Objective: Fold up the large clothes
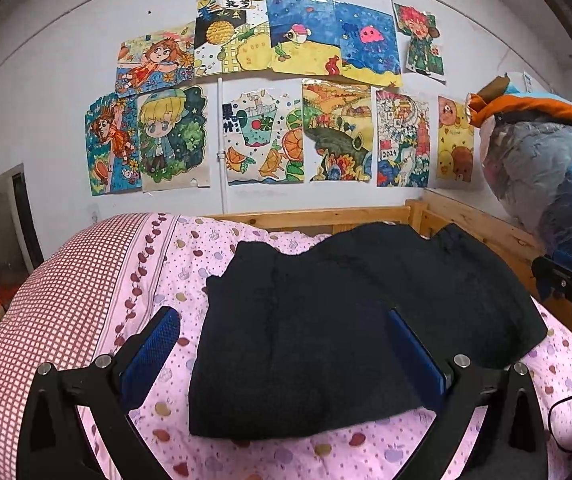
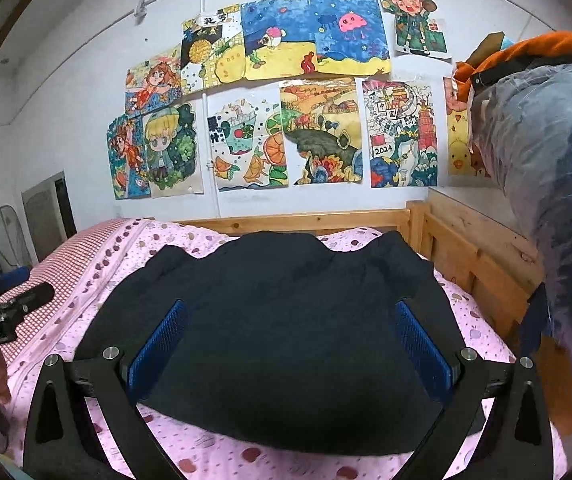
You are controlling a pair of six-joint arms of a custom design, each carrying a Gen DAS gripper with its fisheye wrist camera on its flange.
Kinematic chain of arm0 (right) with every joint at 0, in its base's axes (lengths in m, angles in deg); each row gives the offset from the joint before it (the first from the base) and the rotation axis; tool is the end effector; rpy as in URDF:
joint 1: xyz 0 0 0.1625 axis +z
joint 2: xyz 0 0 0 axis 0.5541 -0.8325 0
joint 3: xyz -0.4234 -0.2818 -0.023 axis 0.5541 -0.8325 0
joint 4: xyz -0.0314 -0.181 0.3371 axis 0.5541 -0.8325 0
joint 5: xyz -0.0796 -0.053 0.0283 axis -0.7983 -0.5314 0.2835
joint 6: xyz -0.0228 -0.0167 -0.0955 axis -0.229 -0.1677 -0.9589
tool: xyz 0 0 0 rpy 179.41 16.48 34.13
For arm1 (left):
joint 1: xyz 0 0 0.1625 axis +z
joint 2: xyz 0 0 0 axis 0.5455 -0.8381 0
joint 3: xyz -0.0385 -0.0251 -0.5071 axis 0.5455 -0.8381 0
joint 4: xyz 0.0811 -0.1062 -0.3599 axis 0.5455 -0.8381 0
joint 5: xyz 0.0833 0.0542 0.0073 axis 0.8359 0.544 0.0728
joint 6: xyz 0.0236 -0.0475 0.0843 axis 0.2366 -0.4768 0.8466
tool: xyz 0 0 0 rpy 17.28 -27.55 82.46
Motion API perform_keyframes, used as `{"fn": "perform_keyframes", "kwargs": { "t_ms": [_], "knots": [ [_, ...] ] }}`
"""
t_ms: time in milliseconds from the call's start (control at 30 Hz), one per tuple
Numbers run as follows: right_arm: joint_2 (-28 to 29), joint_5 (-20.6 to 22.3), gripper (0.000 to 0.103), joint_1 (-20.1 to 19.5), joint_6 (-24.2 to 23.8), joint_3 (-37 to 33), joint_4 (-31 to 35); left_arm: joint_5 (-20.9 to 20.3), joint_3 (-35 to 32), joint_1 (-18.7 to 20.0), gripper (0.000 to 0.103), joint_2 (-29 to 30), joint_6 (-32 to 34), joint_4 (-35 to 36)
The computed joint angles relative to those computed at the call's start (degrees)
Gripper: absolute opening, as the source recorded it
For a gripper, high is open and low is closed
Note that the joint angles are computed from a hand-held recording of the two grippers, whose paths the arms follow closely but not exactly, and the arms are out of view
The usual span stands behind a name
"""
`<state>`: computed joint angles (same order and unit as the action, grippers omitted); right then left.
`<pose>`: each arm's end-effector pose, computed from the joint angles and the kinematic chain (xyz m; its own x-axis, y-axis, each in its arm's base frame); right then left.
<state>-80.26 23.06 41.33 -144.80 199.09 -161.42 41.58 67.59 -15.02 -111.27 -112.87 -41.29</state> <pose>0.0451 -0.5013 0.4253 -0.6642 -0.4633 0.5867 -0.7240 0.2032 -0.6592 -0.5503 -0.4199 0.0282 -0.6308 -0.4652 -0.6210 0.5334 0.3214 -0.7825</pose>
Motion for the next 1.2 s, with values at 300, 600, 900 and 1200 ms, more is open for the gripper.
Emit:
{"fn": "perform_keyframes", "kwargs": {
  "t_ms": [300, 600, 900, 1200],
  "knots": [
    [-3.85, 0.38, 0.101, -2.05, -1.70, 5.83, -2.82, -1.50, 3.61, -2.43, 0.103, -0.63, 7.90, -8.52],
    [-8.12, 1.81, 0.101, -5.01, -3.88, 9.50, -2.17, -4.50, 7.05, -4.12, 0.103, -1.03, 9.56, -14.67],
    [-10.94, 3.62, 0.101, -9.04, -5.73, 12.67, -2.27, -6.20, 5.95, -5.41, 0.103, 1.28, 8.26, -12.52],
    [-13.14, 7.25, 0.101, -13.46, -7.07, 14.48, -2.16, -6.82, 7.22, -6.32, 0.103, 2.22, 12.85, -18.28]
  ]
}}
